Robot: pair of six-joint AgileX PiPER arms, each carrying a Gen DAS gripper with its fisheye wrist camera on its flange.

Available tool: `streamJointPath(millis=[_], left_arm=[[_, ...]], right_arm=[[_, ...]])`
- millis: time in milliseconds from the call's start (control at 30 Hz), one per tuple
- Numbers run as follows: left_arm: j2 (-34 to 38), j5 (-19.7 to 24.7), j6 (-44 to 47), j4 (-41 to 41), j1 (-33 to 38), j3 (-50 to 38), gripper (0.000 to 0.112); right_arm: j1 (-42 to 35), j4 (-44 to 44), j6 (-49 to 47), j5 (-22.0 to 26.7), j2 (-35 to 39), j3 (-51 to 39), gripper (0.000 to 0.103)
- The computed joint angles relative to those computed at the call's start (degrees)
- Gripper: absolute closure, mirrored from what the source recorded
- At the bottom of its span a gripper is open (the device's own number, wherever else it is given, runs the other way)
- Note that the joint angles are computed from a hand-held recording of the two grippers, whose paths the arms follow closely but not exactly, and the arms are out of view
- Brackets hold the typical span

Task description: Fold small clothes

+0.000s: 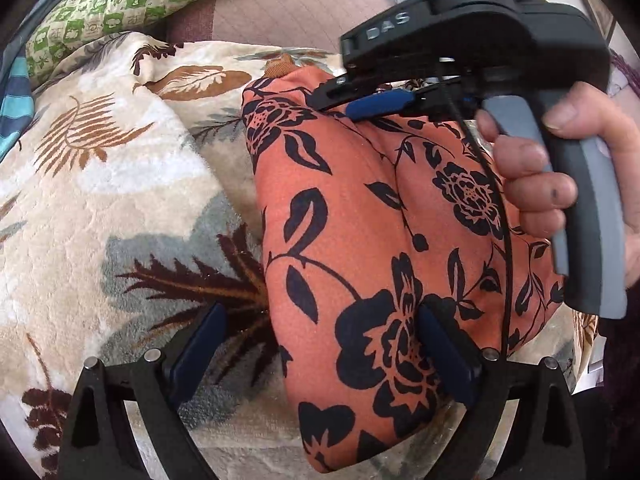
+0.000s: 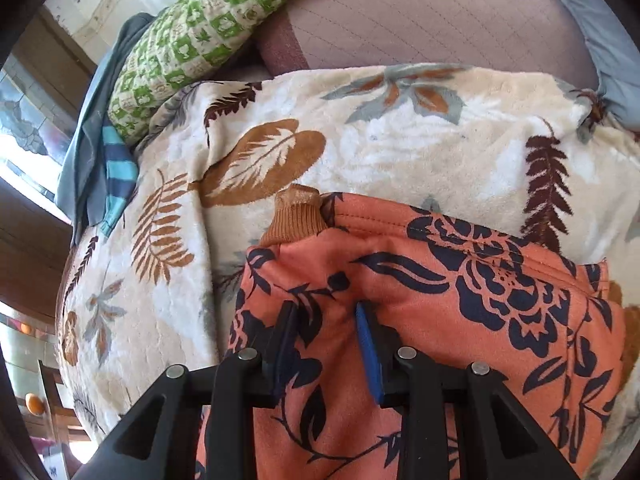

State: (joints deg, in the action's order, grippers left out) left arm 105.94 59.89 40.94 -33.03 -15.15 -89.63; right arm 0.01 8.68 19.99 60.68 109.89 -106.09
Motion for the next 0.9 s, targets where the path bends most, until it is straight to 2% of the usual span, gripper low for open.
streamJointPath(millis=[133,233,333,433,500,567,700,767,900], left_arm=[[-1.88,-0.91,-0.18,-0.04,-0.02,1.52,0.016],[-3.46,-2.27,-0.57,-1.42,0.78,2.63,0.016],[-5.87,-6.92,-0.07,-2.31,0.79,5.51,0.016],[-7.80,-12.61,0.27,0.15,-0.95,9.04,0.013],[-7.95,-15.36,2.95,0.29,-1.70,10.59,0.012],[-8.71,-17.11,5.58,0.36,-2.49,12.50,0.011],[-9.33,-18.55,6.03,1.69,-3.71,13.76,0.010],[-9.42,-18.64,6.52,1.50,-3.59,14.02,0.010],[-7.83,-15.73,4.13,1.31,-2.98,12.00,0.009]], right_arm=[[-1.99,1.60,-0.19,-6.99,-13.97,15.92,0.069],[-3.45,1.05,1.14,-8.54,-23.52,25.61,0.069],[-4.10,0.26,2.91,-8.67,-31.57,33.76,0.069],[-2.79,-2.69,6.72,-8.43,-37.32,41.00,0.069],[-4.35,0.82,6.12,-8.59,-38.65,46.49,0.069],[-3.73,0.91,7.50,-12.33,-40.91,51.89,0.068],[-3.20,-0.06,8.18,-11.83,-41.50,51.55,0.068],[-3.51,0.47,8.05,-12.88,-41.81,52.52,0.068],[-2.80,-0.83,8.61,-13.08,-41.18,52.20,0.067]])
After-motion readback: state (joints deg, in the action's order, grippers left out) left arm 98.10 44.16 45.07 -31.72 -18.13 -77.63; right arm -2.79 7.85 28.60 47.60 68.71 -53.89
